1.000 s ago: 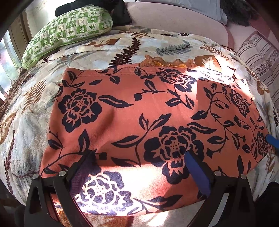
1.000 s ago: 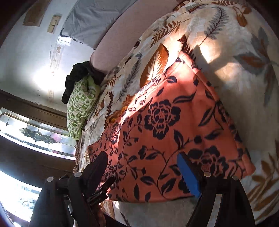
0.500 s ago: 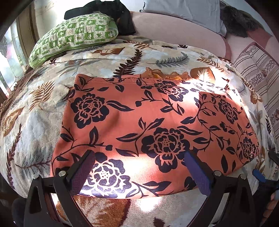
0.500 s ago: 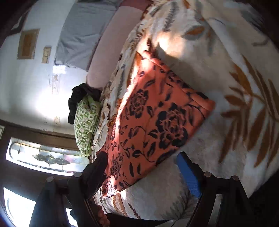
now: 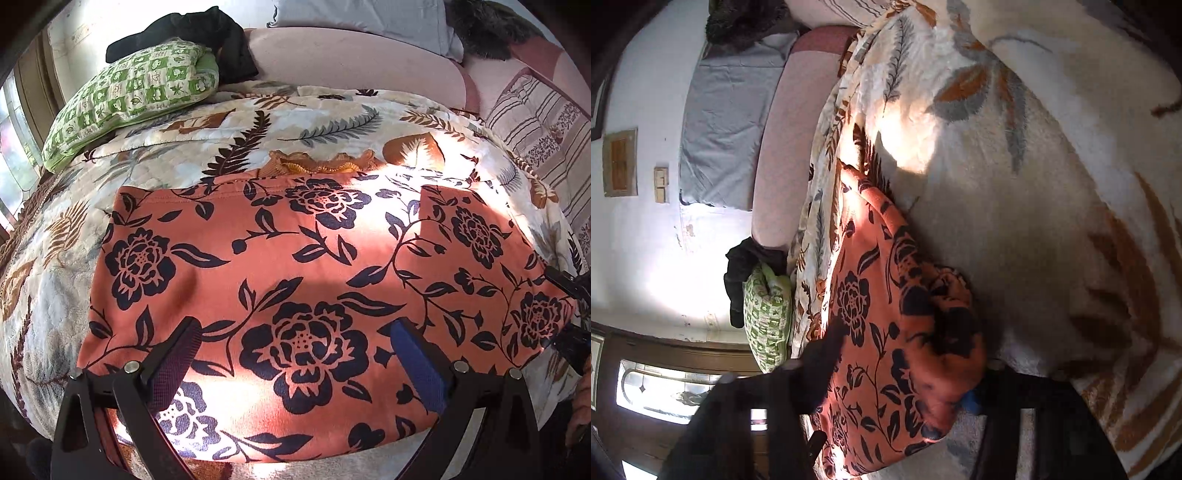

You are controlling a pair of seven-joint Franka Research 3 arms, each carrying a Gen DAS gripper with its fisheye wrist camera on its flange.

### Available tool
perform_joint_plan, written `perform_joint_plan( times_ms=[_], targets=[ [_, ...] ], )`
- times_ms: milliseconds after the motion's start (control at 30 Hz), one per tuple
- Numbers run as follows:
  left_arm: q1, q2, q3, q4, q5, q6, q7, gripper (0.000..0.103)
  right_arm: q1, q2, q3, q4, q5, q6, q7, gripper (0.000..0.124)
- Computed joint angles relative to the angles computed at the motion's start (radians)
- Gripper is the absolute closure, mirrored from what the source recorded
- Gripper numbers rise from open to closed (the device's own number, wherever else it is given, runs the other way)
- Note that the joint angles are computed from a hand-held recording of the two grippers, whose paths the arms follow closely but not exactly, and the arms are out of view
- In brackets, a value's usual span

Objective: Fold small clothes

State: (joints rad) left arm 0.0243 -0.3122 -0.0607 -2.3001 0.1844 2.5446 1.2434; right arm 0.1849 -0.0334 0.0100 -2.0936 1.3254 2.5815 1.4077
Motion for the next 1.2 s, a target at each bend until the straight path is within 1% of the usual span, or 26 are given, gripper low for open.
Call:
perform_joint_plan(
  times_ms=[67, 133, 167, 200, 233, 267, 300, 367, 433, 467, 500, 533, 567, 600, 667, 700, 733, 833, 933, 1033, 1133, 1167, 1200],
  targets=[
    [0.007, 0.032, -0.008, 0.014, 0.015, -0.003, -0.017, 0.002, 0.003, 0.006, 0.004, 0.007, -0.048, 0.014, 0.016, 0.087],
    [0.007, 0.073, -0.014, 0.04, 0.029, -0.045, -0.011, 0.001, 0.003, 0.029, 0.006, 0.025, -0.096, -0.021, 0.035, 0.086],
    [0.009, 0.076, -0.016, 0.034, 0.04, -0.033, -0.015, 0.001, 0.002, 0.035, 0.007, 0.027, -0.109, -0.032, 0.049, 0.085],
    [0.011, 0.069, -0.019, 0.024, 0.051, -0.017, -0.025, 0.001, 0.002, 0.036, 0.01, 0.024, -0.106, -0.031, 0.046, 0.074],
    [0.01, 0.064, -0.018, 0.024, 0.049, -0.017, -0.024, 0.001, 0.004, 0.034, 0.013, 0.022, -0.07, -0.018, 0.008, 0.069],
    [0.006, 0.058, -0.015, 0.024, 0.043, -0.019, -0.018, 0.001, 0.006, 0.033, 0.016, 0.025, -0.072, -0.006, 0.005, 0.06],
    [0.005, 0.048, -0.014, 0.019, 0.044, -0.007, -0.017, 0.001, 0.01, 0.032, 0.02, 0.031, -0.095, 0.011, 0.018, 0.055],
    [0.008, 0.026, -0.017, -0.001, 0.058, 0.036, -0.027, 0.001, 0.016, 0.04, 0.024, 0.051, -0.12, 0.03, 0.009, 0.055],
    [-0.007, 0.038, -0.006, 0.003, 0.031, 0.037, 0.001, 0.001, 0.016, 0.057, 0.025, 0.065, -0.16, 0.029, 0.033, 0.055],
    [-0.016, 0.061, 0.001, 0.016, 0.006, 0.009, 0.026, 0.001, 0.015, 0.066, 0.025, 0.07, -0.182, 0.023, 0.054, 0.058],
    [-0.012, 0.08, -0.002, 0.015, 0.005, 0.007, 0.028, 0.0, 0.015, 0.074, 0.027, 0.074, -0.204, 0.023, 0.06, 0.063],
    [-0.004, 0.075, -0.007, -0.01, 0.03, 0.062, 0.014, 0.0, 0.015, 0.08, 0.028, 0.079, -0.256, 0.026, 0.083, 0.081],
    [0.0, 0.068, -0.012, -0.02, 0.044, 0.078, 0.01, 0.0, 0.015, 0.088, 0.027, 0.087, -0.308, 0.017, 0.117, 0.095],
    [-0.007, 0.063, -0.005, -0.017, 0.022, 0.067, 0.024, 0.0, 0.011, 0.09, 0.027, 0.088, -0.322, 0.009, 0.124, 0.099],
    [-0.034, 0.041, 0.035, -0.015, -0.09, 0.048, 0.095, 0.0, 0.012, 0.087, 0.028, 0.103, -0.417, 0.001, 0.162, 0.106],
    [-0.037, 0.015, 0.053, -0.031, -0.135, 0.064, 0.117, 0.0, 0.018, 0.082, 0.03, 0.116, -0.49, 0.005, 0.189, 0.107],
    [-0.028, -0.022, 0.064, -0.058, -0.155, 0.094, 0.12, 0.0, 0.026, 0.075, 0.035, 0.13, -0.554, 0.014, 0.21, 0.108],
    [0.038, -0.138, 0.087, -0.134, -0.138, 0.153, 0.077, 0.0, 0.061, 0.056, 0.06, 0.202, -0.682, 0.045, 0.218, 0.109],
    [0.14, -0.263, 0.121, -0.217, -0.101, 0.178, 0.016, 0.0, 0.12, 0.068, 0.101, 0.311, -0.793, 0.06, 0.2, 0.11],
    [0.247, -0.35, 0.157, -0.278, -0.064, 0.181, -0.045, 0.0, 0.207, 0.109, 0.15, 0.407, -0.938, 0.067, 0.201, 0.11],
    [0.299, -0.378, 0.21, -0.317, -0.066, 0.182, -0.067, 0.0, 0.304, 0.195, 0.187, 0.476, -1.05, 0.033, 0.229, 0.11],
    [0.301, -0.376, 0.228, -0.32, -0.074, 0.169, -0.063, 0.0, 0.336, 0.245, 0.193, 0.514, -1.088, -0.015, 0.234, 0.11],
    [0.293, -0.373, 0.25, -0.32, -0.092, 0.154, -0.052, 0.0, 0.368, 0.31, 0.194, 0.568, -1.128, -0.092, 0.239, 0.11]
  ],
)
